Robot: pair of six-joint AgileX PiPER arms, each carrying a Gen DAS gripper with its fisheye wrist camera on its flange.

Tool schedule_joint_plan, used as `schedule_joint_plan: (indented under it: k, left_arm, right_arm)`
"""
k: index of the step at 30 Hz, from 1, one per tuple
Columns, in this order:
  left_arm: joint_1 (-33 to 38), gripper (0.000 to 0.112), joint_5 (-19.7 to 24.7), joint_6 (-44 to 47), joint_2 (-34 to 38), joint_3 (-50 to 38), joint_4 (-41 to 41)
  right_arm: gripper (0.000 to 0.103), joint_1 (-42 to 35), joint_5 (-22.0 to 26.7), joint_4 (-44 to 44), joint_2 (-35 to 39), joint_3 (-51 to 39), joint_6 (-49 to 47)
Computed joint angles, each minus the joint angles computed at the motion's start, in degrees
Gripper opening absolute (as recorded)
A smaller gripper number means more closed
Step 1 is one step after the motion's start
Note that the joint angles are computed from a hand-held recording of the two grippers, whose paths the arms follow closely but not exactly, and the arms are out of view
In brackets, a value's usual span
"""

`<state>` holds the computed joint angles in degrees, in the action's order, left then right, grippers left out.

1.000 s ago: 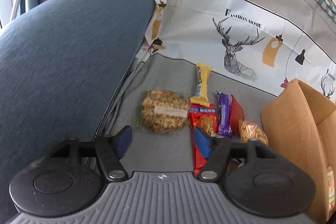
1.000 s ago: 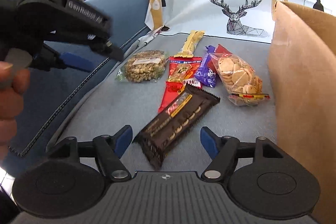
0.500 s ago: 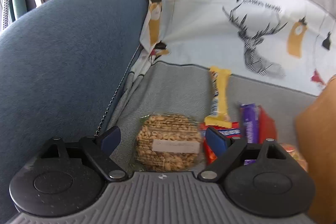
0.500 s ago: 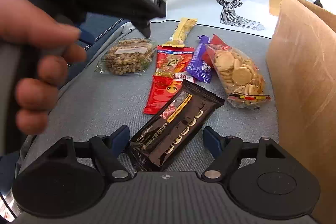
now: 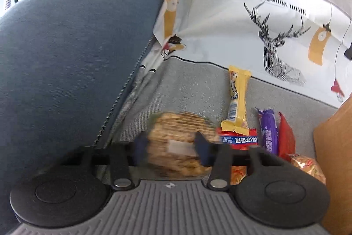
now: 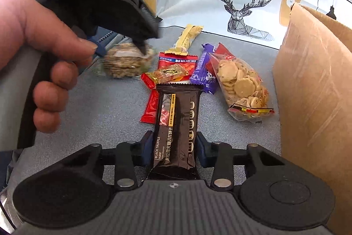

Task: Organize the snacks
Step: 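Grasp the dark brown chocolate bar with the right tool while the left approaches the nut-cake packet, then grasp the round nut-cake packet with the left tool while the right lifts the chocolate bar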

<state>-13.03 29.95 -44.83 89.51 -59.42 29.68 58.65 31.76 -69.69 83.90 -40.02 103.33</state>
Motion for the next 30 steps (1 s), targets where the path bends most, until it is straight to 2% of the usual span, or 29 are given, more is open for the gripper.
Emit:
schedule_joint_plan:
  k: [1,2,5,8,12,13,15,17,20,22,24,28,30]
  left_arm:
    - [0.5,0.033,0.0,1.8,-0.9,0.4,-2.2]
    - [0.8,0.03,0.2,3.6,-1.7,0.9,-4.0]
    - [1.4,0.03,0.7,6.5,-4.9,3.0,-7.1]
    - [4.1,0.03,-1.3,11.5,-9.4,5.9,-14.1]
    - [7.5,0.041,-3.5,18.7,-12.3,8.1,-23.2]
    - [7.6,0.048,-3.6,19.3,-12.3,8.1,-23.8]
    - [7.0,0.058,-3.8,18.3,-11.6,7.7,-22.6]
    - [5.7,0.073,-4.3,16.0,-10.5,7.1,-20.1]
    - [2.8,0.087,-4.6,9.7,-7.6,5.6,-13.2]
    - [0.7,0.09,-3.9,3.6,-5.0,4.1,-6.3]
    - [-0.2,0.09,-3.4,0.9,-2.1,2.3,-3.1]
    - [-0.2,0.091,-2.1,0.0,3.1,-1.4,-3.5]
    - [-0.2,0.095,-1.0,-0.6,5.0,-3.0,-4.0]
  right_arm:
    - [0.042,0.2,0.1,-0.4,-0.4,0.3,0.5]
    - [0.042,0.6,0.3,-0.6,-1.0,0.7,0.8]
    - [0.041,2.2,1.1,0.9,-3.3,1.5,-1.3]
    - [0.041,3.8,1.5,6.5,-6.9,2.4,-6.1]
    - [0.041,7.8,5.4,13.2,-12.3,3.3,-9.7]
    - [0.041,9.0,6.5,14.4,-13.4,3.7,-10.1]
    - [0.041,10.6,7.9,17.4,-14.6,4.0,-11.6]
    - [0.042,11.1,8.7,19.7,-14.3,4.0,-13.0]
    - [0.044,8.6,6.7,23.6,-12.4,3.5,-17.3]
    - [0.049,8.7,6.3,22.5,-11.7,3.7,-16.1]
    - [0.055,8.8,6.3,21.7,-10.7,3.2,-16.3]
    - [0.056,8.8,6.3,21.1,-9.4,2.7,-16.8]
    - [0.057,8.2,5.8,21.1,-9.1,2.6,-17.2]
